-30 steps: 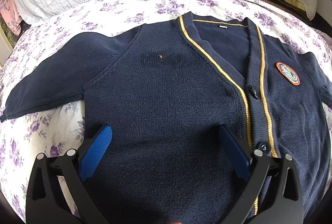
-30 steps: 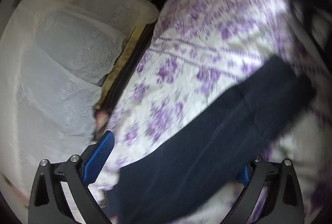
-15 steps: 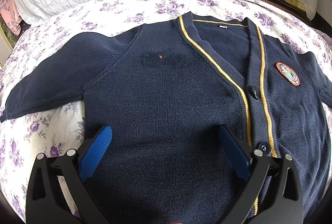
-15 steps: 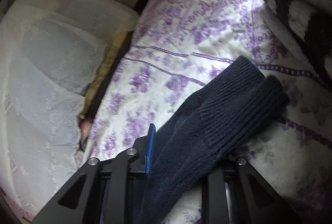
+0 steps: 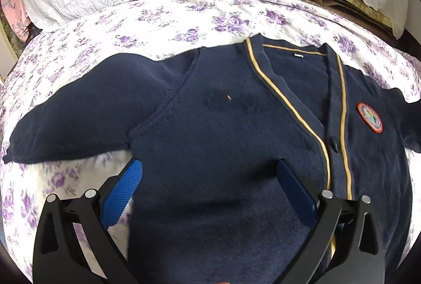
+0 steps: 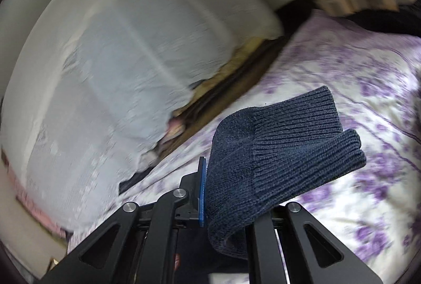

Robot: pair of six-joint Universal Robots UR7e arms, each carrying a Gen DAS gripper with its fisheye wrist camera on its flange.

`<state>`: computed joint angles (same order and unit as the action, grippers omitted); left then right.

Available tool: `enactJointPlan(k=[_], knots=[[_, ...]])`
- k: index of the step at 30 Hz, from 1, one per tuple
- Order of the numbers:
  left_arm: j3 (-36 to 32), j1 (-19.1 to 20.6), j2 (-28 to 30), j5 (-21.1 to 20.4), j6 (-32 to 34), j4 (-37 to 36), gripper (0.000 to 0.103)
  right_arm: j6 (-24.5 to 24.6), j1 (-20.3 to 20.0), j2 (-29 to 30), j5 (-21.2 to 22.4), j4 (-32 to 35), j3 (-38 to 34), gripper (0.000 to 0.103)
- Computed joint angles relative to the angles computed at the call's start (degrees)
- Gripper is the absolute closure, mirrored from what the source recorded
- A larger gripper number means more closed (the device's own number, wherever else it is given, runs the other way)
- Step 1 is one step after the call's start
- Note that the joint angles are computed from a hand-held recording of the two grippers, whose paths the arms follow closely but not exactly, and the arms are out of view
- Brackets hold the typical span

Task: Fold small clothes
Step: 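Grasp the cardigan sleeve cuff with the right gripper and lift it, then fold the held sleeve across the cardigan body with the right gripper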

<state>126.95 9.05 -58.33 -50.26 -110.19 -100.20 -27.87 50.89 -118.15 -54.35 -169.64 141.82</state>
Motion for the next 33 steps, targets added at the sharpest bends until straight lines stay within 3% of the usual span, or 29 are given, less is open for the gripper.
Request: enactJointPlan(k=[3,6,8,11,16,19,23,27,29,30,31,33], knots=[[-0.11,1.22,-2.46,1.27,2.2,-1.77,0.004,-1.01,5.86,-0.12,-3.85,1.72,0.47,0.094],[-1.49,3.13,-3.05,3.07,9.15,-6.15,0.004,-2.31,10.85,0.57,-6.42,1.53,1.23,0.094],[-4.78,4.63,-1.09,4.44,12.76,-4.23,0.004,-2.84,13.86,1.66,-8.14,0.55,1.64,0.094],[-8.07,5.85,1.37,6.6,12.93,-0.57,0.004,-2.78,18.87,3.0,-10.93,0.6,2.62,0.094],[-4.94,7.95,1.57,6.68,16.07,-9.08,0.004,-2.2,26.55,8.49,-15.88,-3.3,4.17,0.094],[-3.71,9.09,1.65,6.49,13.4,-8.22,0.004,-3.06,30.53,12.56,-19.09,-6.2,5.16,0.094],[-4.0,9.11,-0.5,7.58,2.62,2.39,0.004,-4.54,34.45,18.57,-24.03,-11.59,6.67,0.093],[-2.09,8.42,-4.85,7.94,-5.49,6.91,0.004,-6.04,38.26,26.95,-31.42,-16.67,7.23,0.091],[-2.06,8.24,-6.3,7.8,-9.04,10.63,0.004,-7.54,40.43,30.27,-36.72,-16.92,6.71,0.079],[-2.43,8.22,-6.51,7.54,-10.38,12.63,0.004,-8.64,41.95,32.03,-40.0,-15.53,6.21,0.053],[-2.98,8.32,-6.63,7.12,-11.89,15.1,0.004,-9.48,42.72,32.78,-41.59,-14.2,6.0,0.038],[-3.42,8.47,-6.9,6.54,-13.4,17.52,0.004,-12.36,43.87,32.58,-42.55,-12.5,6.47,0.038]])
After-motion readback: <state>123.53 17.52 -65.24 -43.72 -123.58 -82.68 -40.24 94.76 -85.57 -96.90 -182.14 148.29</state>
